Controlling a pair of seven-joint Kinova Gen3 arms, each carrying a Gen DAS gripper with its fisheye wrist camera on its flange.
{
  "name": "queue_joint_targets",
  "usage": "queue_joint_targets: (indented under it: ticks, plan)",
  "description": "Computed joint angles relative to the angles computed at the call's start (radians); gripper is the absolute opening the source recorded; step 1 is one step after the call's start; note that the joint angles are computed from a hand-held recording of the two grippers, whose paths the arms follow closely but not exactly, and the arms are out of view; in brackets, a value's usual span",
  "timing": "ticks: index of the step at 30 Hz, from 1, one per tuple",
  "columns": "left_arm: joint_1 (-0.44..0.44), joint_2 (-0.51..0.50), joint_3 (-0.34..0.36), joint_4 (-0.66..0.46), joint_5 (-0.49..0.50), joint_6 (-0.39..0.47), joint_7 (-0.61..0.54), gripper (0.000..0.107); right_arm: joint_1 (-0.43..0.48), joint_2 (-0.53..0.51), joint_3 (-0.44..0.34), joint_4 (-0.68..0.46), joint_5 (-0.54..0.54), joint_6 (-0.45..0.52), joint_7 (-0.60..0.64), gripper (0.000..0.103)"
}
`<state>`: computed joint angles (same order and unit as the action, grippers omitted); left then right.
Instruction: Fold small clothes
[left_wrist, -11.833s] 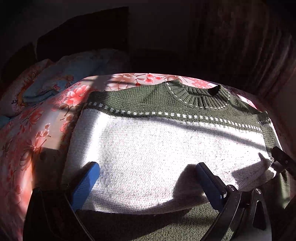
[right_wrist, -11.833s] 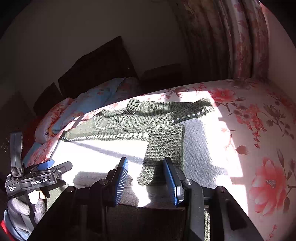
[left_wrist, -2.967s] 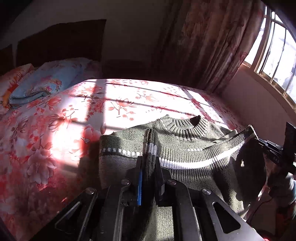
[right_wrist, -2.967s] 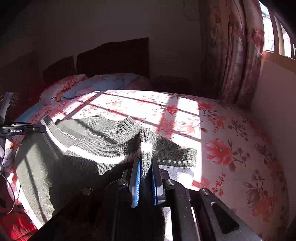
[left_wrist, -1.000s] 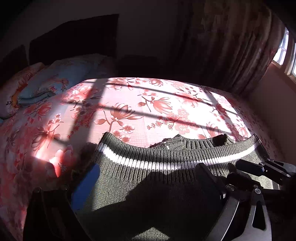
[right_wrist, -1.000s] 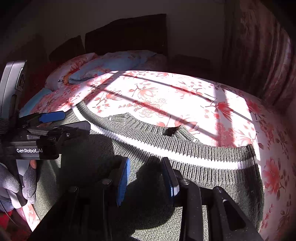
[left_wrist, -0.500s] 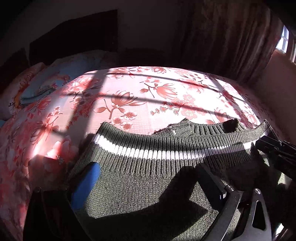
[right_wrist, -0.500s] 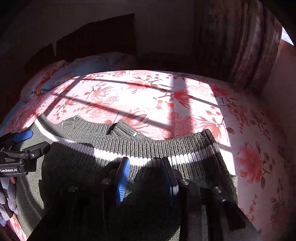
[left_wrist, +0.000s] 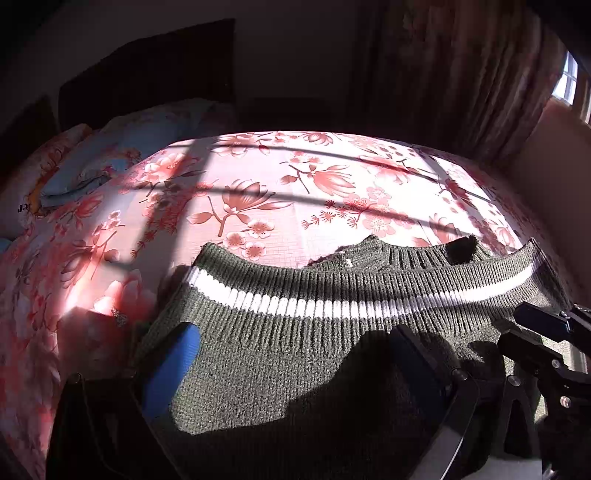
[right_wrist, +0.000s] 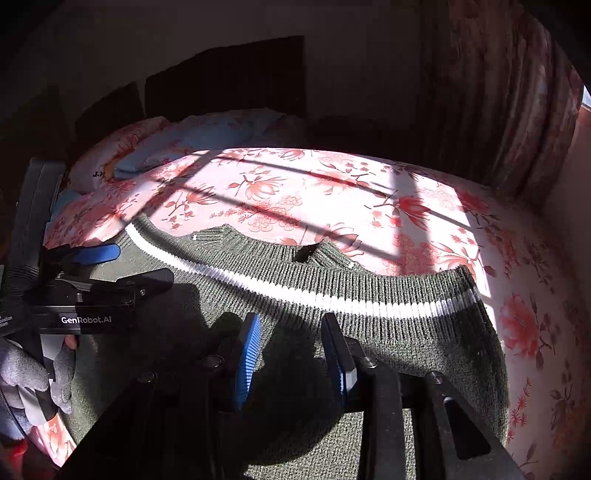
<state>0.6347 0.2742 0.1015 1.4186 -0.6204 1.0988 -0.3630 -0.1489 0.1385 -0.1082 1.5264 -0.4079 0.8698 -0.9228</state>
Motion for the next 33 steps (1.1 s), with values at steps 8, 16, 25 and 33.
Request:
queue_joint_targets:
  ticks: [8,16,25,33]
  plan:
    - [-0.001,-0.001,0.001,0.000,0.002,-0.002,0.001,0.103,0.121,0.038,-0.013,-0.027,0.138,-0.060,-0.213,0.040]
    - [0.005,0.019,-0.002,-0.031,0.005,0.036,-0.021,0.103,0.101,-0.034,0.062,0.068,0.002,-0.186,-0.115,0.028]
    - [0.005,0.030,-0.004,-0.060,0.024,0.064,-0.047,0.103,0.077,0.034,0.102,0.014,-0.105,-0.040,0.018,0.032]
    - [0.041,0.031,0.029,-0.079,0.032,0.011,-0.060,0.103,0.199,0.046,-0.032,0.013,-0.106,-0.045,0.021,0.033]
